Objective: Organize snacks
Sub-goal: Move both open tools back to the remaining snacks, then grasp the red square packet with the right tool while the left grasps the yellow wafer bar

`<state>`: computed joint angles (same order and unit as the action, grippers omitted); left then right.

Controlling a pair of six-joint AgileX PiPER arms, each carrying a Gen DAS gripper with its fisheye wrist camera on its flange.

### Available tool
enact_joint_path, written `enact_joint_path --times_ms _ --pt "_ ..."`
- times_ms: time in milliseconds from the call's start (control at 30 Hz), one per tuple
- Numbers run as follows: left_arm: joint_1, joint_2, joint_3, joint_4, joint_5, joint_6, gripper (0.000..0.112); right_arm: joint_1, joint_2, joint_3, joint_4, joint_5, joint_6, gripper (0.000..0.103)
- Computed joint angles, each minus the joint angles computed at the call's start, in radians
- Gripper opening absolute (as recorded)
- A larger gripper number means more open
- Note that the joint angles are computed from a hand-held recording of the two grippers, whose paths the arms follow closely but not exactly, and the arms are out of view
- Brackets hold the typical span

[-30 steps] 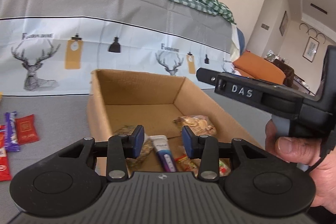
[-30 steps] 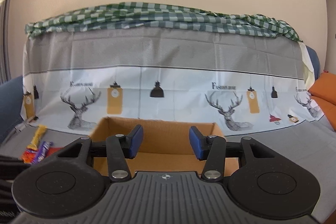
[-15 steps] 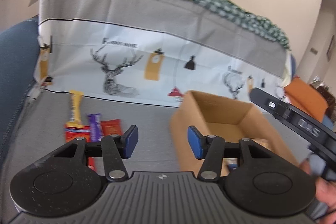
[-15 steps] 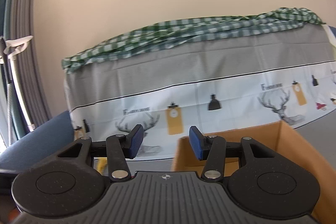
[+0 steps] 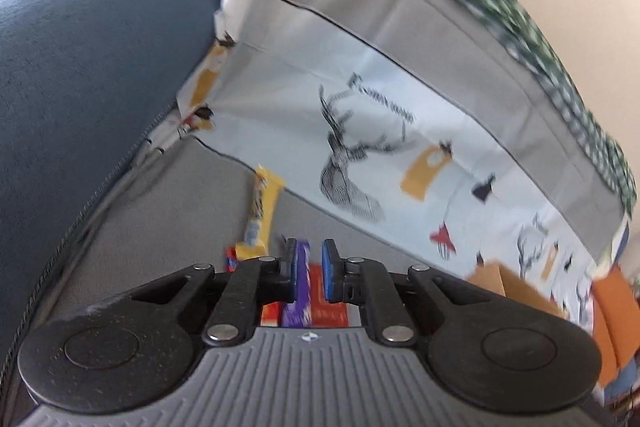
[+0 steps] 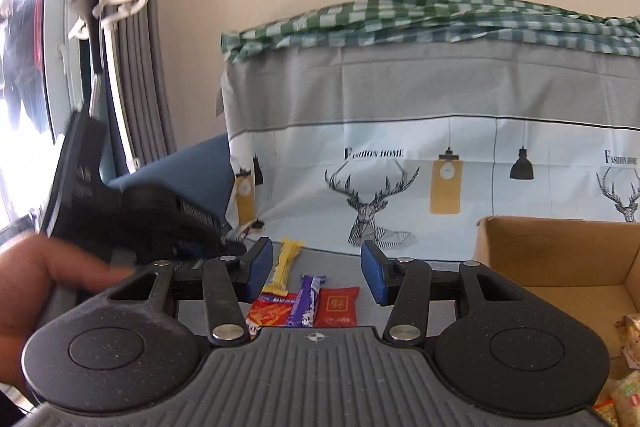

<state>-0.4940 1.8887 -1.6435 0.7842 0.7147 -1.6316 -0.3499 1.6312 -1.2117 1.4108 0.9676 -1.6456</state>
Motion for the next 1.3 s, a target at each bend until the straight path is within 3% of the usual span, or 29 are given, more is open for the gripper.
enact_joint_path --times_ms 100,333,567,633,700,767,833,867,1033,1200,1300 --pt "0.046 0.018 -0.007 -0.059 -0.017 0.036 0.012 0.084 0.025 -0.009 -0.04 -0.099 0.073 0.042" --pt "0.11 0.071 -0.026 -0.183 -0.073 0.149 0.012 0.276 0.162 -0.114 -0.182 -0.362 0.356 0.042" --pt "0.141 0.144 -0.094 -0.237 -0.07 0.229 0.013 0.394 0.348 -0.307 -0.473 -0.499 0.722 0.046" --pt "0.15 0.172 -0.128 -0.24 -0.054 0.246 0.015 0.411 0.401 -0.367 -0.56 -0.511 0.815 0.049" --pt "0.157 0.21 -0.183 -0.249 -0.022 0.281 0.024 0.42 0.459 -0.438 -0.649 -0.488 0.91 0.053" --pt "0.159 0.25 -0.246 -0.256 0.014 0.314 0.053 0.431 0.517 -0.511 -0.749 -0.443 1.003 0.055" --pt "0.159 0.29 -0.306 -0.255 0.031 0.356 0.066 0.444 0.563 -0.568 -0.846 -0.396 1.076 0.059" --pt "0.158 0.312 -0.342 -0.256 0.048 0.381 0.071 0.452 0.563 -0.557 -0.848 -0.416 1.057 0.065" --pt "0.16 0.44 -0.536 -0.266 0.139 0.484 0.077 0.466 0.562 -0.533 -0.811 -0.448 0.939 0.067" --pt "0.17 0.552 -0.709 -0.299 0.215 0.56 0.077 0.456 0.543 -0.502 -0.739 -0.462 0.81 0.049" --pt "0.168 0.615 -0.82 -0.317 0.269 0.611 0.077 0.447 0.535 -0.491 -0.707 -0.457 0.77 0.047"
